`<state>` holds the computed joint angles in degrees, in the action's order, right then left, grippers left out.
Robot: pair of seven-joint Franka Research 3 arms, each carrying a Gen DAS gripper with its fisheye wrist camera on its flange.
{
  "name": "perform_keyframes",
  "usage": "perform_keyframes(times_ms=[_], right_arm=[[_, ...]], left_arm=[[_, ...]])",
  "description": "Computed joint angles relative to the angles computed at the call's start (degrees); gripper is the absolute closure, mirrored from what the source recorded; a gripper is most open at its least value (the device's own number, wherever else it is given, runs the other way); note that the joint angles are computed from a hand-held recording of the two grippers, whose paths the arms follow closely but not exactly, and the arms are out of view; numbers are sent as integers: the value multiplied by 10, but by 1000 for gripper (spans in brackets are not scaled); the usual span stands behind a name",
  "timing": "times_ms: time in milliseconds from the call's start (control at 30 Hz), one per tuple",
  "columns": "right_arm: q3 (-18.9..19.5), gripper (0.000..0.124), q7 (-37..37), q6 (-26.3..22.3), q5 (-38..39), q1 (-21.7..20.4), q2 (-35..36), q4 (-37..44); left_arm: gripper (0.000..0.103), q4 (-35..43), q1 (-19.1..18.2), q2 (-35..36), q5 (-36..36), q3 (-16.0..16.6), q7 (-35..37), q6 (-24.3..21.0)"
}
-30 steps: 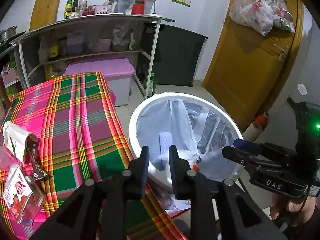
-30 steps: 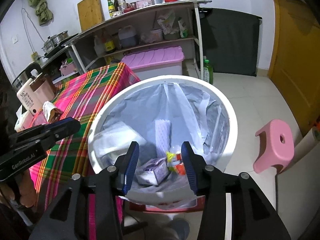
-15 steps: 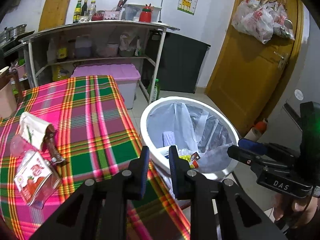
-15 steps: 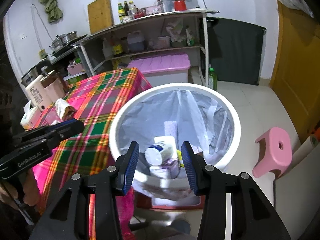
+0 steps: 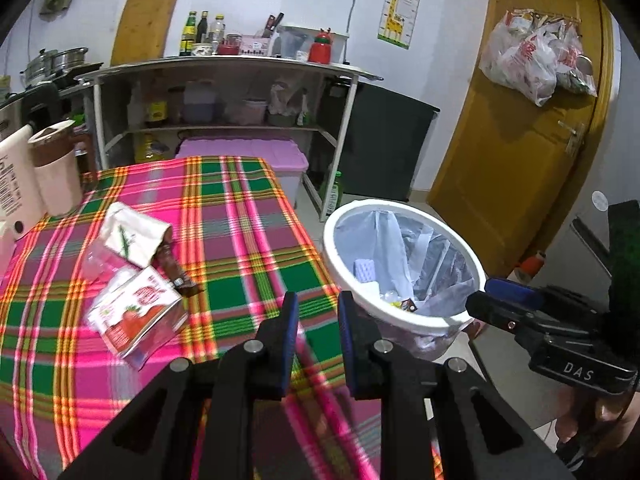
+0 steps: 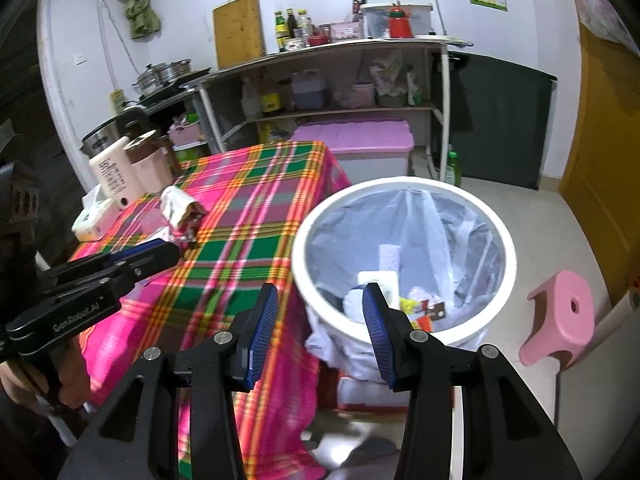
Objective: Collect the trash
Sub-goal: 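Move both grippers back toward the remaining trash on the table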
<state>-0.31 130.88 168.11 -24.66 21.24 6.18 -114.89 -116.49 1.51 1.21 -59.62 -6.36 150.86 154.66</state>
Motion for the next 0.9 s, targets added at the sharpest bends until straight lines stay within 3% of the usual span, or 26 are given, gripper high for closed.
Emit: perform_keyframes(times_ms=[567,733,900], right_arm=[[25,79,-142,22,139,23,28,18],[22,78,-168,28,167,31,36,25],[26,75,-202,29,202,32,45,34]], left_arm=[[78,-49,20,-22,-5,30,-16,40],[74,-50,28,-17,3,34,-31,53],[63,-46,36,-11,-1,34,-33,62]])
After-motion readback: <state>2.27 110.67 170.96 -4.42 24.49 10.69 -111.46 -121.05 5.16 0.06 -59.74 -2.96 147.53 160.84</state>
